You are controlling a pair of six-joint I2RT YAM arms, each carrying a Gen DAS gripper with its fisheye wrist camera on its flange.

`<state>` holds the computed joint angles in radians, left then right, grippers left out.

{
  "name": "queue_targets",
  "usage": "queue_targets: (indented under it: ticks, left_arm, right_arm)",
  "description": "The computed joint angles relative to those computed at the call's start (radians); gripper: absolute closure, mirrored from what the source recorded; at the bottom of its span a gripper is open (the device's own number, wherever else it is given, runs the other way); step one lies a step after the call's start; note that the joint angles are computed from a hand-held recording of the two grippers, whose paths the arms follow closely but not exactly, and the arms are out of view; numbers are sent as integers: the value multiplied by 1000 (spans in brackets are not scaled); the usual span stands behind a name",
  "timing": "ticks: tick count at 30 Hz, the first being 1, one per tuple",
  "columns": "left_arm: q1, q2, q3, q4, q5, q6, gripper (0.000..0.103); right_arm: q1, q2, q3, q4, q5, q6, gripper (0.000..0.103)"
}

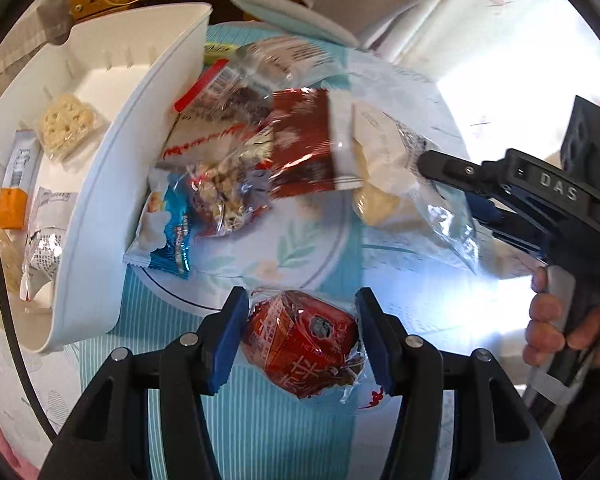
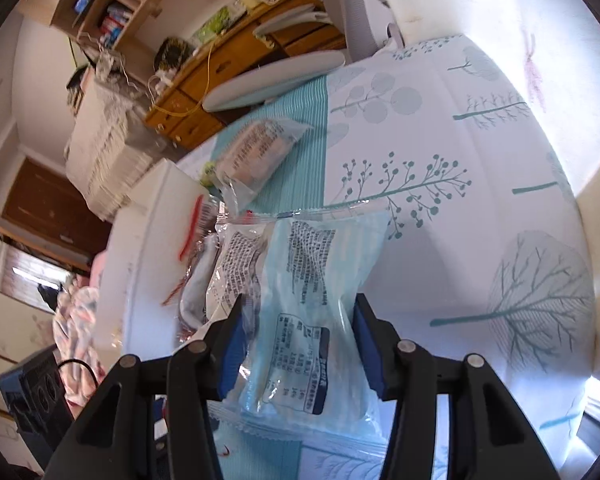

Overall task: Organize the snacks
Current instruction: 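Grasp the red-wrapped snack with left tool while right tool grasps the blue-labelled bag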

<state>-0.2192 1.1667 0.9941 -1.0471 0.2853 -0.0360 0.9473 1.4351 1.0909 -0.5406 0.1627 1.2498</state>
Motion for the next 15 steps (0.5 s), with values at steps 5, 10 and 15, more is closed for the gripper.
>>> queue_targets:
  ticks: [5, 10, 15]
  left_arm:
    - [38, -15, 69, -85, 56, 55, 49]
    - [100, 4, 169, -160, 123, 110, 49]
    - [220, 45, 299, -275, 223, 214, 49]
  right_arm:
    - [26, -32, 35, -31, 54, 8, 53]
    - [52, -34, 116, -89, 104, 8, 53]
    - [78, -7, 213, -132, 143, -14, 53]
